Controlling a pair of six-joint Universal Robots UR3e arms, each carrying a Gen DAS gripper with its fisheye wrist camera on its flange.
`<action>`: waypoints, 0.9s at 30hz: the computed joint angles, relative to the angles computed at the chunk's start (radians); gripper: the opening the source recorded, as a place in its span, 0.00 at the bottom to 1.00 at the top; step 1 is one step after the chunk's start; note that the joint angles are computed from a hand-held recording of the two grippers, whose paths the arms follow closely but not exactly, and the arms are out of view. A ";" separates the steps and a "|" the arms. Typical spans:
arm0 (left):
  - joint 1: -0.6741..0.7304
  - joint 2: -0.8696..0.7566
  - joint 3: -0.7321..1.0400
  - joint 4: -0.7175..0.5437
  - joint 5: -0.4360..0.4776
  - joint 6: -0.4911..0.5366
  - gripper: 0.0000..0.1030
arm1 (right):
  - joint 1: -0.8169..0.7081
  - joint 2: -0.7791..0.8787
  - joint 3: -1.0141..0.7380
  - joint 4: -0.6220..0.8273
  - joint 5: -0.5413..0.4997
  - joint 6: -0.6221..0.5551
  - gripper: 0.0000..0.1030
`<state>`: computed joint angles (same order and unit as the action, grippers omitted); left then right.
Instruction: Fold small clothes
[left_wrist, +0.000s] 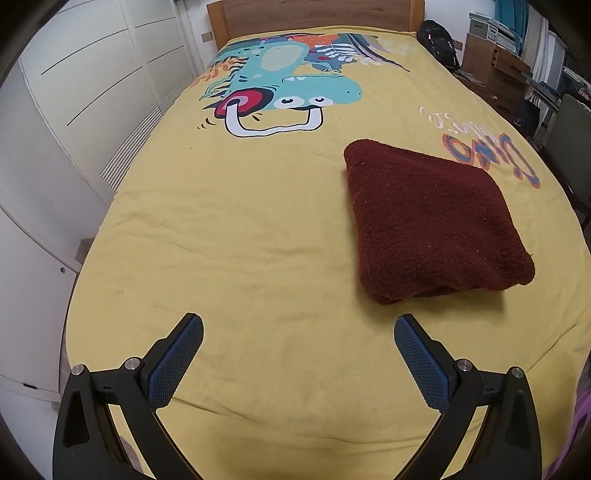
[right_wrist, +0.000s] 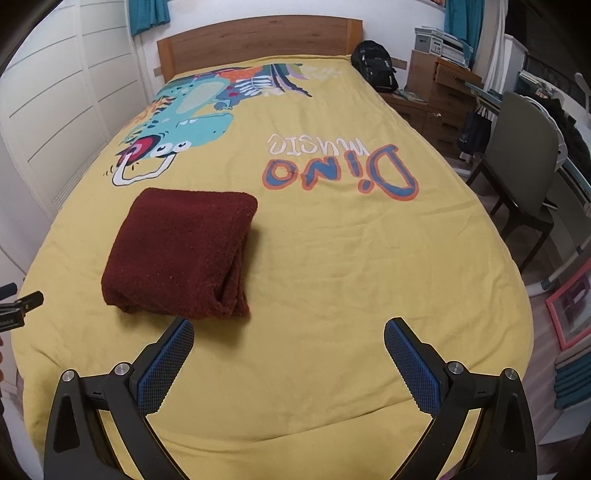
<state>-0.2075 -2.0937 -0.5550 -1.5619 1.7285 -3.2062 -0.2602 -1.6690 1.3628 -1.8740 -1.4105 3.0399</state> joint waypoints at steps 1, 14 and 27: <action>-0.005 -0.003 0.005 -0.003 0.013 -0.006 0.99 | 0.001 0.000 0.001 0.001 -0.002 0.001 1.00; 0.001 0.016 -0.027 0.010 0.005 -0.002 0.99 | 0.016 -0.002 -0.006 0.011 -0.030 0.003 1.00; 0.008 0.043 -0.056 0.019 0.002 -0.019 0.99 | 0.017 -0.006 -0.008 0.026 -0.036 -0.004 1.00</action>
